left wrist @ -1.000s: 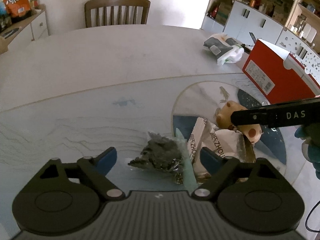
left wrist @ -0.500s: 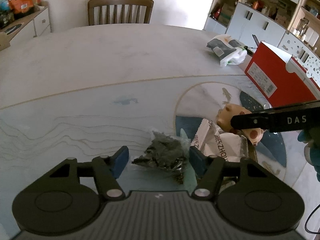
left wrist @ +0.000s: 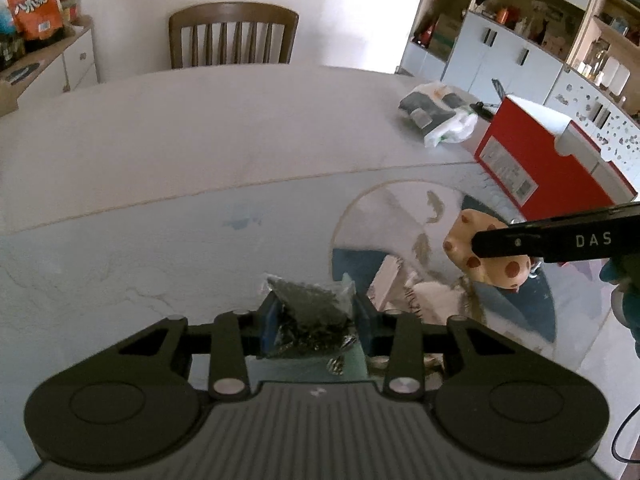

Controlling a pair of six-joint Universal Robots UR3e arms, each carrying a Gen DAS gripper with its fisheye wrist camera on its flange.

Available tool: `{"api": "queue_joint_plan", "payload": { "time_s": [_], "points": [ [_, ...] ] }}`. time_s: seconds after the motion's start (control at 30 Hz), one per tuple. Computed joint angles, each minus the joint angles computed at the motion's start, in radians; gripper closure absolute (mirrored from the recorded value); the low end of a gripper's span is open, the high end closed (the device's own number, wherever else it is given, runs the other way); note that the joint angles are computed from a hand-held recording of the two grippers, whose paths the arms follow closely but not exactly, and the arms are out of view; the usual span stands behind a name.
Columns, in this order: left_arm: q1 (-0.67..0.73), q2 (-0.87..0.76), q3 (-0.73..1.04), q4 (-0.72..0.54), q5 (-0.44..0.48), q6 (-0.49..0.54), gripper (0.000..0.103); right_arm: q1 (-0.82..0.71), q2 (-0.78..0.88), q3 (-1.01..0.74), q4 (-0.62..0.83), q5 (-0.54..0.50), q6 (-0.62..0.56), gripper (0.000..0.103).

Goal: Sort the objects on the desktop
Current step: 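Lift the dark bag and toy and carry both over the shoebox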

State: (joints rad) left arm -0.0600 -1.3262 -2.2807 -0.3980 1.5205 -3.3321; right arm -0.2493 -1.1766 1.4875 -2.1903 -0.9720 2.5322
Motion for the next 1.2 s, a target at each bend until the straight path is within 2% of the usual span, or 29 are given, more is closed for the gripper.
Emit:
{"api": "queue_joint_plan", "payload": {
  "time_s": [0.57,1.2],
  "points": [
    [-0.131,-0.024,0.204,-0.116,0.051,-0.064,0.066,-0.128,-0.154,0.047,0.115,0.078,-0.087,0.062],
    [-0.33,-0.273,0.559,-0.154,0.112,-0.09,0.066,-0.315,-0.279,0.015,0.308,0.138,-0.253,0.062]
  ]
}}
